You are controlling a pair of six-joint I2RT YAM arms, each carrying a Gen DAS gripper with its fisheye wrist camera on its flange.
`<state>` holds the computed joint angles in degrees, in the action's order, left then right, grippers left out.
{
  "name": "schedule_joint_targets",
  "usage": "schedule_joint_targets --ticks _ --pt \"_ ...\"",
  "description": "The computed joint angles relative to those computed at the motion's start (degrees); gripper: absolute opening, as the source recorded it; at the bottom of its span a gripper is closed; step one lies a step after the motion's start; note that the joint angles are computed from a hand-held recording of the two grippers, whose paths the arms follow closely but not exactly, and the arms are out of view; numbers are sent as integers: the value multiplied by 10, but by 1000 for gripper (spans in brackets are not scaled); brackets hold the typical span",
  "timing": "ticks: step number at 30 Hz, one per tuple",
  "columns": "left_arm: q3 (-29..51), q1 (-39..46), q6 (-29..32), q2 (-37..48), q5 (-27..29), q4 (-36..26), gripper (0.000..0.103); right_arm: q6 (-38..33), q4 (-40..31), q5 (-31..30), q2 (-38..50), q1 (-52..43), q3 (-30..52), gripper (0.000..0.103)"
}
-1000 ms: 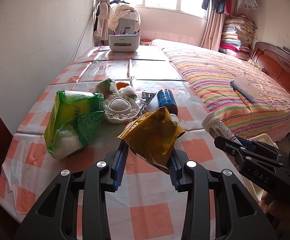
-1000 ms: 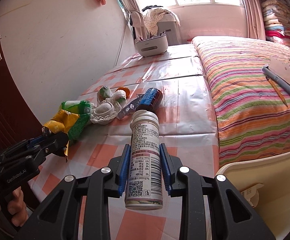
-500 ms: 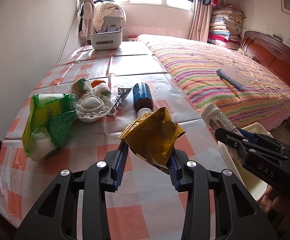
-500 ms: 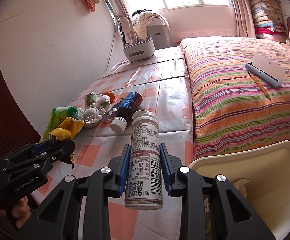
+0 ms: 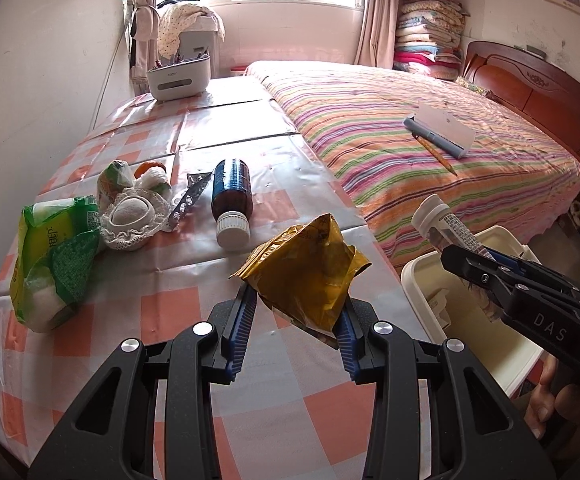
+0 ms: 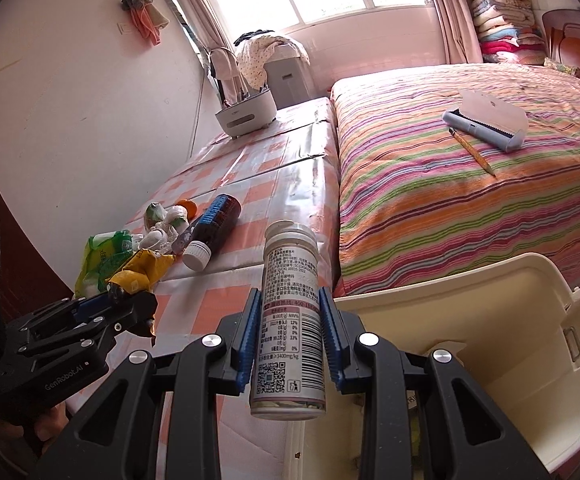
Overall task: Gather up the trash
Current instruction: 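Carry the yellow wrapper and spray can over the cream bin with both tools, then open both tools to drop the wrapper and spray can into the bin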
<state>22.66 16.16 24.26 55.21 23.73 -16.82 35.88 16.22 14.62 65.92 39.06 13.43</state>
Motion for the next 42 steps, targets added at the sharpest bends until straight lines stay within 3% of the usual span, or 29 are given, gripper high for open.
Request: schedule_joint_targets --ticks 14,27,42 --pt "-26 -154 -69 -39 -71 3 37 3 -80 6 -158 -62 -67 28" --pt "-45 -280 -120 -62 -126 2 37 49 -258 132 -370 -24 -111 29" --pt "-54 -335 -141 -51 -151 14 37 75 -302 146 -419 -29 -126 30"
